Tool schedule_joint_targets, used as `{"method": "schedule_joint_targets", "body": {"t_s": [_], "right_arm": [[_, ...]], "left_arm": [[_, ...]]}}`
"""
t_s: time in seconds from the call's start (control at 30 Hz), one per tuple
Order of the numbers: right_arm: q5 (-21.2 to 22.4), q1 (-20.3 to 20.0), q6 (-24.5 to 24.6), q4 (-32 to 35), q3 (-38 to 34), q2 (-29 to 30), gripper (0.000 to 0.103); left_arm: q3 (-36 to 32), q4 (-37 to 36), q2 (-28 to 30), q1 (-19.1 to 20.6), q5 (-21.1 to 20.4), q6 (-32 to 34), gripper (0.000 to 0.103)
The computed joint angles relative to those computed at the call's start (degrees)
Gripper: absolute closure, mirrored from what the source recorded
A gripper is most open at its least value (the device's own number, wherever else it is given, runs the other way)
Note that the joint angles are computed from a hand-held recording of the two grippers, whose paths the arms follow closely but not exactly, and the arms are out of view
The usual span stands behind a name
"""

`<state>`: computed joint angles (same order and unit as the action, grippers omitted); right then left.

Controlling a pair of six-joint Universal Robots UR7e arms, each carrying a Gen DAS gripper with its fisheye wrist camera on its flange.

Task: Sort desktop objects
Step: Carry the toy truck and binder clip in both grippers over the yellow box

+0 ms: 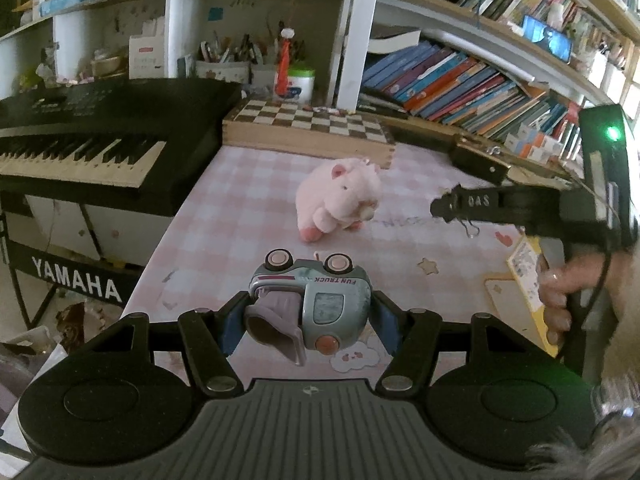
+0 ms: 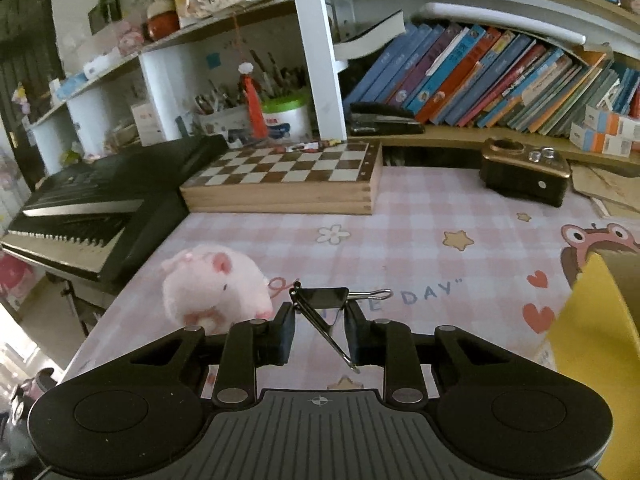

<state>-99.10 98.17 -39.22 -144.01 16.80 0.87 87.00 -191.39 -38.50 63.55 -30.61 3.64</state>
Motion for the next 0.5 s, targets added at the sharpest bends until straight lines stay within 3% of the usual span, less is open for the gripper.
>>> {"method": "schedule_joint_targets", "body": {"t_s": [0.2,0.5], "right_arm": [[0.2,-0.5,0.2,-6.8,18.6,-10.3,0.077],[0.4,-0.9,-0.3,-15.9,38.4,-21.2,0.077]], "left_arm": [[3.3,-2.9,-1.4,-1.1,-0.7,0.4,0.042],[9.1,-6.5,-4.0,-3.1,-2.2,1.0,0.042]]}}
